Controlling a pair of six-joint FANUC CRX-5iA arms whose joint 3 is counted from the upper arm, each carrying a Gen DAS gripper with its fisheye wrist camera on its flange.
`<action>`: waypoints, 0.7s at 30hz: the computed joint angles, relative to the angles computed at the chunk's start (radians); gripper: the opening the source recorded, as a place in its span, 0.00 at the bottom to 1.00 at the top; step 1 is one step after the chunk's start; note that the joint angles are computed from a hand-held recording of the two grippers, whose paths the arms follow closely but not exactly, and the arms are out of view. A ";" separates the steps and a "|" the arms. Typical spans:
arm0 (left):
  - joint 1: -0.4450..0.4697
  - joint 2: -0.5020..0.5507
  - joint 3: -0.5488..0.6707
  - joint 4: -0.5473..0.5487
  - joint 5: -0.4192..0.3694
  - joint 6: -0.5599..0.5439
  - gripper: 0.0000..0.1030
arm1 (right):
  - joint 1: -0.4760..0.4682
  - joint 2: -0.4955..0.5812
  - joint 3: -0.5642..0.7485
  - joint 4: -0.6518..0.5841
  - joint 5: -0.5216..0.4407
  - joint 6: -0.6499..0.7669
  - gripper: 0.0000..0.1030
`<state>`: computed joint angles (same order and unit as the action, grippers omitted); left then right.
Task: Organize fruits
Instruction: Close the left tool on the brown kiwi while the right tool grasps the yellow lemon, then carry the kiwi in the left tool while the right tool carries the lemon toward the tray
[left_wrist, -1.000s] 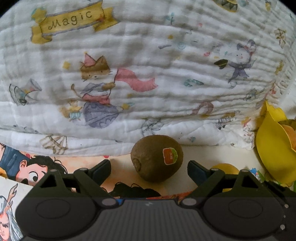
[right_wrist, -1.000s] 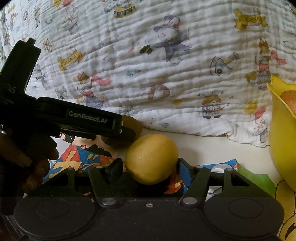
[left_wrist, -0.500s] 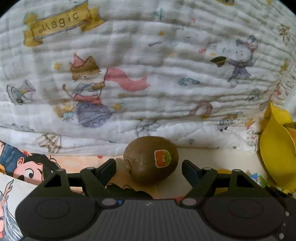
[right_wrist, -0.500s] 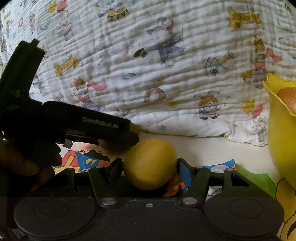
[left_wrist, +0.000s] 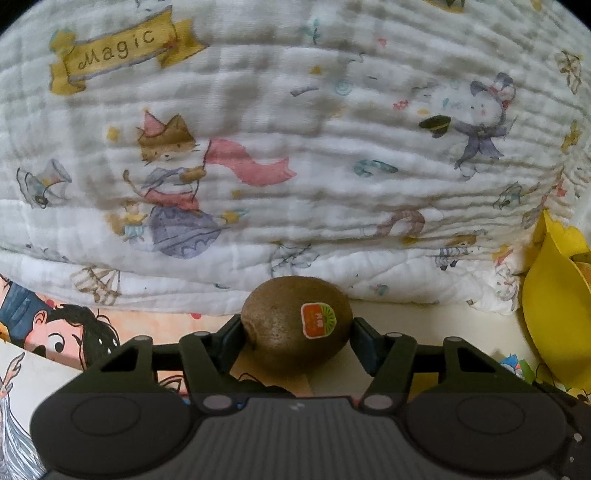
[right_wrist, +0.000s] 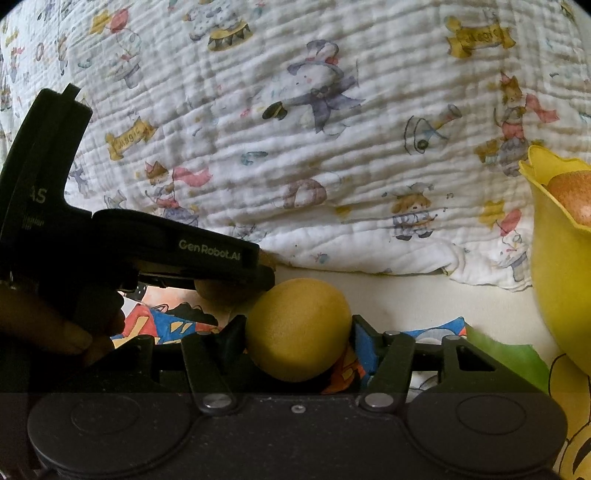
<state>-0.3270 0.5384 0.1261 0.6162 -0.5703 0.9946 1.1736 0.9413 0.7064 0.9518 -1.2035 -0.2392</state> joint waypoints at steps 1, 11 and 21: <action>0.002 -0.002 -0.005 0.010 -0.002 -0.010 0.63 | 0.001 -0.001 -0.002 0.001 0.000 -0.002 0.60; 0.033 -0.031 -0.031 0.048 -0.079 -0.064 0.62 | 0.004 -0.039 -0.074 0.031 0.033 -0.066 0.59; 0.079 -0.071 -0.059 0.041 -0.149 -0.046 0.62 | 0.008 -0.062 -0.111 0.035 0.053 -0.093 0.59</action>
